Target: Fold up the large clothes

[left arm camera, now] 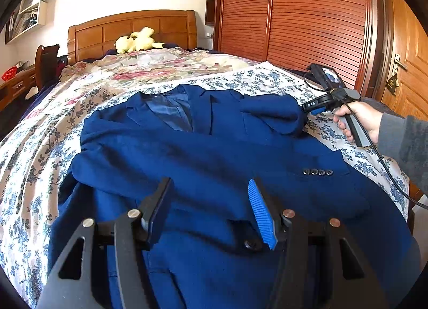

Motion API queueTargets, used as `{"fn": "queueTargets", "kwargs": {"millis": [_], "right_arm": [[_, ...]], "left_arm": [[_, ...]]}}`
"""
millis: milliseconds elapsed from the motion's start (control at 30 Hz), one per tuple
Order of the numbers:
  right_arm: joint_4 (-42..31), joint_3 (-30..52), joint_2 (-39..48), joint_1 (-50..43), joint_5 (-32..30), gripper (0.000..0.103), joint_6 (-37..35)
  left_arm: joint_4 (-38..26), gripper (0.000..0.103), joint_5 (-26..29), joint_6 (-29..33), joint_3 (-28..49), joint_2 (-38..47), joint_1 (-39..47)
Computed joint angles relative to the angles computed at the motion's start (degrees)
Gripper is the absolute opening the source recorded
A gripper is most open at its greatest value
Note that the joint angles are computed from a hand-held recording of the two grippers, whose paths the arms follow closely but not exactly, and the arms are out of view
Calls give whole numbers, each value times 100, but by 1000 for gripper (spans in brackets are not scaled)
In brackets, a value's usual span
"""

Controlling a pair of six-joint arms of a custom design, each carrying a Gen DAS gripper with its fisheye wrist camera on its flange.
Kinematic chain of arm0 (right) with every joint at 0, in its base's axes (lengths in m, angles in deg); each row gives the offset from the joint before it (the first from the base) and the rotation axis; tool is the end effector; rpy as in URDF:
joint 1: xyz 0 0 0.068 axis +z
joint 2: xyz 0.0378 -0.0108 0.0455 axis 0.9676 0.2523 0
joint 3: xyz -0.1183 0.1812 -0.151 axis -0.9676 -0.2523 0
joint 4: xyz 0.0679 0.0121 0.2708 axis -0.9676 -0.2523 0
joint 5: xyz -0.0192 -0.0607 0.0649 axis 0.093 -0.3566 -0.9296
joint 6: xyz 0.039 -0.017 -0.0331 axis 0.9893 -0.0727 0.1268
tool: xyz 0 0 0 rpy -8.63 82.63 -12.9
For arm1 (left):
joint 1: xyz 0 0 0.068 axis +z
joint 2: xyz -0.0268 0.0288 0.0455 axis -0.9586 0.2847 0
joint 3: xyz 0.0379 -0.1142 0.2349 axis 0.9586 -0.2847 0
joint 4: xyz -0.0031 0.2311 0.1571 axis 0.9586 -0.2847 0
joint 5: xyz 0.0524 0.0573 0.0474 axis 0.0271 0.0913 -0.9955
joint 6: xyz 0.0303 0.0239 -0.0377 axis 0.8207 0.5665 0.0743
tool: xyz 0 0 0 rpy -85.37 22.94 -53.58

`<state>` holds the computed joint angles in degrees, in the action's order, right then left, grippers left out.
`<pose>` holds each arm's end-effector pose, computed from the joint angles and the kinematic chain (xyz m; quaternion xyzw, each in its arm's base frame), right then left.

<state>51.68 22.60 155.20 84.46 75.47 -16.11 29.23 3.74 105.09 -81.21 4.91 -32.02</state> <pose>0.3901 0.0588 0.0552 -0.0365 0.9626 -0.0186 0.2679 0.1479 0.0984 0.0680 0.0675 0.8854 -0.0793 0.4531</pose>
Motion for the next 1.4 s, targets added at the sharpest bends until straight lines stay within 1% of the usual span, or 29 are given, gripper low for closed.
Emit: {"fn": "queueTargets", "kwargs": {"millis": [67, 133, 200, 233, 267, 300, 333, 367, 433, 500, 600, 667, 733, 833, 933, 1033, 1100, 1167, 1233, 1333, 1367, 1400], "right_arm": [[102, -5, 108, -101, -193, 62, 75], [242, -61, 130, -71, -127, 62, 58], [400, -153, 114, 34, 67, 61, -49], [465, -179, 111, 67, 53, 49, -165], [514, -214, 83, 113, 18, 32, -323], [510, -224, 55, 158, -14, 20, -437], [460, -260, -7, 223, -82, 10, -537], [422, -314, -77, 303, -72, 6, -599], [473, -483, -264, 485, -32, 5, -717], [656, -882, -725, 629, -118, 5, -728], [761, -1408, -1509, 905, -138, 5, -713], [674, -1613, -1984, 1105, -108, 5, -681], [573, -1844, -2592, 1359, -36, 5, -653], [313, -2043, -3451, 1677, -67, 4, -524], [47, -2129, -4166, 2093, -27, 4, -422], [-234, -2163, -4773, 2640, 49, 4, -266], [-398, -2150, -5062, 3087, 134, 4, -128], [-472, -2134, -5199, 3474, 279, 4, -73], [-571, -2090, -5294, 3891, 350, 4, 42], [-708, -2044, -5370, 4364, 374, 4, 219], [-720, -2068, -5376, 4505, 392, 4, 249], [-736, -2087, -5374, 4687, 439, 4, 306]], "left_arm": [[-3, 57, -34, -7, 11, 22, -23], [-42, 57, -74, -35, -2, -43, -51], [-103, 57, -75, -11, -27, -125, -29], [-122, 57, -81, -1, -31, -146, -17], [-187, 57, -90, 12, -47, -229, -2], [-265, 57, -97, 28, -63, -320, 18], [-396, 57, -94, 60, -78, -454, 52], [-561, 57, -70, 119, -101, -628, 110], [-847, 57, 7, 256, -144, -930, 252], [-1203, 57, 59, 432, -146, -1183, 414], [-2059, 57, 326, 830, -59, -1633, 852], [-2693, 57, 495, 1064, -44, -2181, 1156], [-3489, 57, 799, 1479, 68, -2636, 1555], [-4714, 57, 1305, 2438, 362, -2914, 2330], [-5741, 57, 1610, 3553, 719, -2704, 3074], [-6776, 57, 1792, 4867, 1084, -2316, 3879], [-7313, 57, 1844, 5640, 1325, -1911, 4351], [-7723, 57, 1814, 6226, 1533, -1561, 4739], [-8168, 57, 1775, 6946, 1738, -1207, 5209], [-8669, 57, 1695, 7713, 1973, -776, 5689], [-8755, 57, 1663, 7886, 2040, -623, 5800], [-8762, 57, 1647, 7935, 2082, -524, 5847]]}}
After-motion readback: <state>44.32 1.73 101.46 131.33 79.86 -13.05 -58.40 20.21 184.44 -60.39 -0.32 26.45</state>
